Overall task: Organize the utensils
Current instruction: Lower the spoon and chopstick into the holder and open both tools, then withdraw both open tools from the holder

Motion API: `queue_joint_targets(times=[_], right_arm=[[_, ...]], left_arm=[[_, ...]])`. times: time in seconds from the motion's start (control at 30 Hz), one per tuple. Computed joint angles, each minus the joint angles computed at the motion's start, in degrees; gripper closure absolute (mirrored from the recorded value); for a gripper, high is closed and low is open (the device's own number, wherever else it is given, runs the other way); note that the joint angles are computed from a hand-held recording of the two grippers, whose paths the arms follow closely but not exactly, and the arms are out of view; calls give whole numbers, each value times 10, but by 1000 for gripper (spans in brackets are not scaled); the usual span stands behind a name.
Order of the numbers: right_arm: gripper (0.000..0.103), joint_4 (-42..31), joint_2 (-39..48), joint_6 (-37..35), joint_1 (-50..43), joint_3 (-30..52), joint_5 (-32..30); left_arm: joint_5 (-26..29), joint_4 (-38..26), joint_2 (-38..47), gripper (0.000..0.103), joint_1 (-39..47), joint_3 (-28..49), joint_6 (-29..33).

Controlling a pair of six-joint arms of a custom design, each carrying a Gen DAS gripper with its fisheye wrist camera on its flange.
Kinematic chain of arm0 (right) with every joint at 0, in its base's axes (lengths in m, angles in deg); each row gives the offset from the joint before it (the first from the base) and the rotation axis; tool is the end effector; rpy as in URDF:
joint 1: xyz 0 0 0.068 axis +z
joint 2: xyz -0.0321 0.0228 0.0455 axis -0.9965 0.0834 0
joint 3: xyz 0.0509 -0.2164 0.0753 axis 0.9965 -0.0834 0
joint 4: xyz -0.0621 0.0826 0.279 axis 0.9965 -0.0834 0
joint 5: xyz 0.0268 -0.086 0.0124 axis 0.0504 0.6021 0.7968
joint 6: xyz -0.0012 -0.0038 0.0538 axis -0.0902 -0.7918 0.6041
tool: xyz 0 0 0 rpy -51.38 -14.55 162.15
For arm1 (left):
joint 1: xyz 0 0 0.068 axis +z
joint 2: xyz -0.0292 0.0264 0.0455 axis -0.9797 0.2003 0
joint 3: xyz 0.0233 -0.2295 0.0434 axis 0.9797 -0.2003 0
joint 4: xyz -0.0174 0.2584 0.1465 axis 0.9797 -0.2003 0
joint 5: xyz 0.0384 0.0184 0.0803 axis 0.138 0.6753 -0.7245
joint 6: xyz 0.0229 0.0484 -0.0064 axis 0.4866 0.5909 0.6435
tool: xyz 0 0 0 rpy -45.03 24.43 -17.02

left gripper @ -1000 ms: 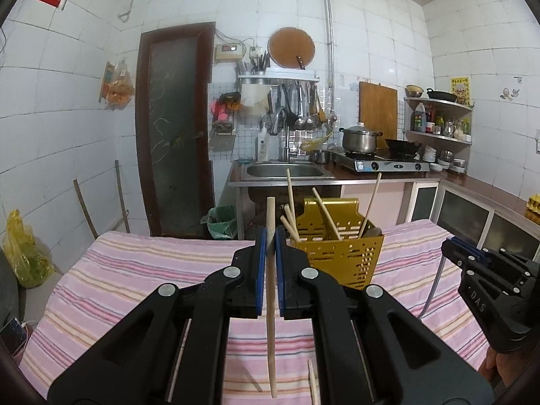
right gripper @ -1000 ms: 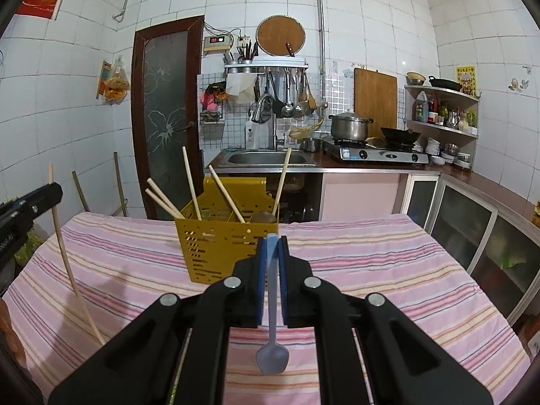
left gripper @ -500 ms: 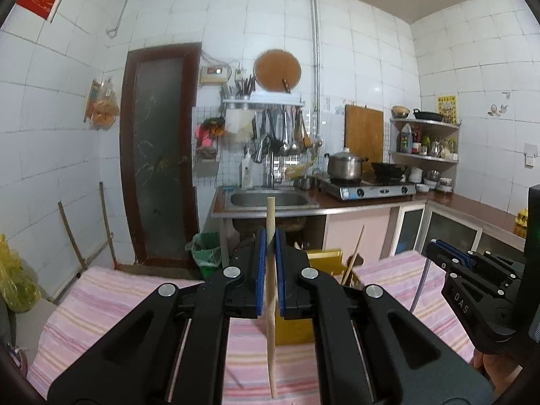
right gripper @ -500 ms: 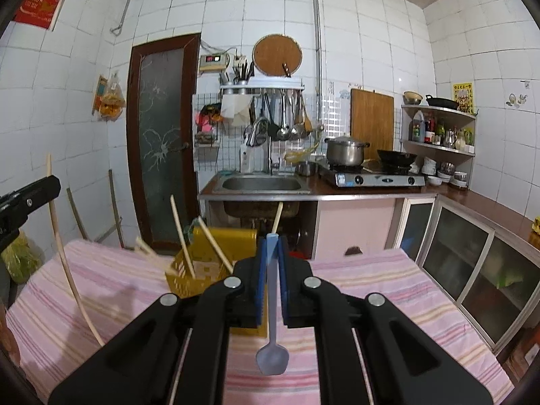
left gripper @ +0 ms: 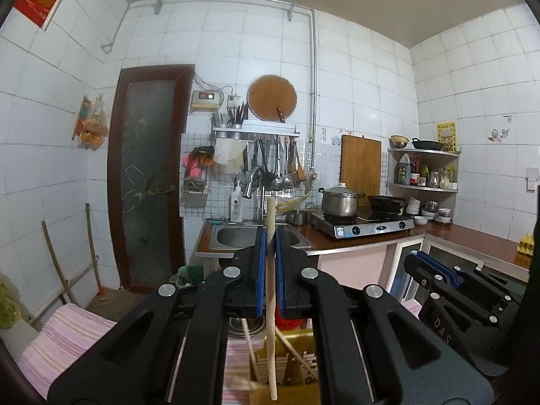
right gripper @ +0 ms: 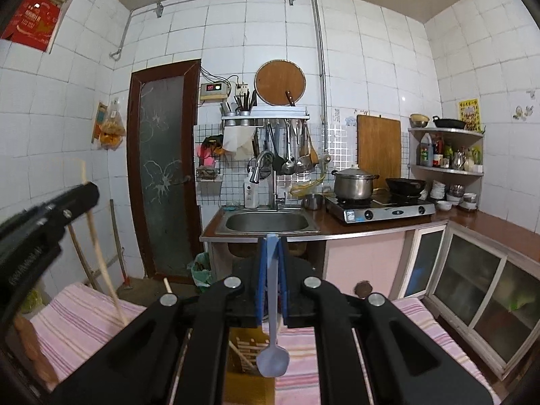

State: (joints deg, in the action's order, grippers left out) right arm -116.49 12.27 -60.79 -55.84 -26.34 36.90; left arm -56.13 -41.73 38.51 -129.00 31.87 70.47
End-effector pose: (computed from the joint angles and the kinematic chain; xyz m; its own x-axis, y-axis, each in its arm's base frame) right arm 0.1535 0.0627 0.3800 -0.1664 0.0653 -0.9839 0.1259 0.9911 0.0445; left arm 0.1698 -0.1742 0.3926 -0.0791 -0.0305 -0.9964 0.2607 0.9641 -0.0502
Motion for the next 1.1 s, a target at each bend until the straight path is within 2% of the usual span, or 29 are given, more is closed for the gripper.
queue_joint_targets(times=[0.13,0.37,0.47,0.73,0.77,0.83,0.87,0.9,0.97,1.07,1.1], right_arm=[[96,58,25,-8,-45,-26,-52],[96,119,55,6,-112,-105,-130],[96,129,59,3,-122,-131,-146],[95,125,77,1,-149,-166,-189],[95,118,81,2,-153,-163,-195],[95,96,83,5,-154,-156,-194],[89,83,82,7,-154,-150,-187],[69,68,79,9,-156,-144,-182],[38,26,45,21,-161,-136,-174],[36,-48,-5,28,-150,-127,-146],[30,-65,-20,32,-147,-129,-141]], left_arm=[[34,61,61,99,39,-4,2],[88,119,141,99,93,-41,-24],[115,125,159,99,111,-56,-43],[123,130,168,98,119,-91,-42],[126,119,165,93,121,-90,-42],[141,87,145,64,125,-91,-44],[147,77,131,43,127,-95,-44],[144,67,107,32,124,-104,-43],[131,38,63,29,117,-114,-39],[119,-31,-2,12,110,-122,-44],[107,-52,-36,5,106,-135,-48]])
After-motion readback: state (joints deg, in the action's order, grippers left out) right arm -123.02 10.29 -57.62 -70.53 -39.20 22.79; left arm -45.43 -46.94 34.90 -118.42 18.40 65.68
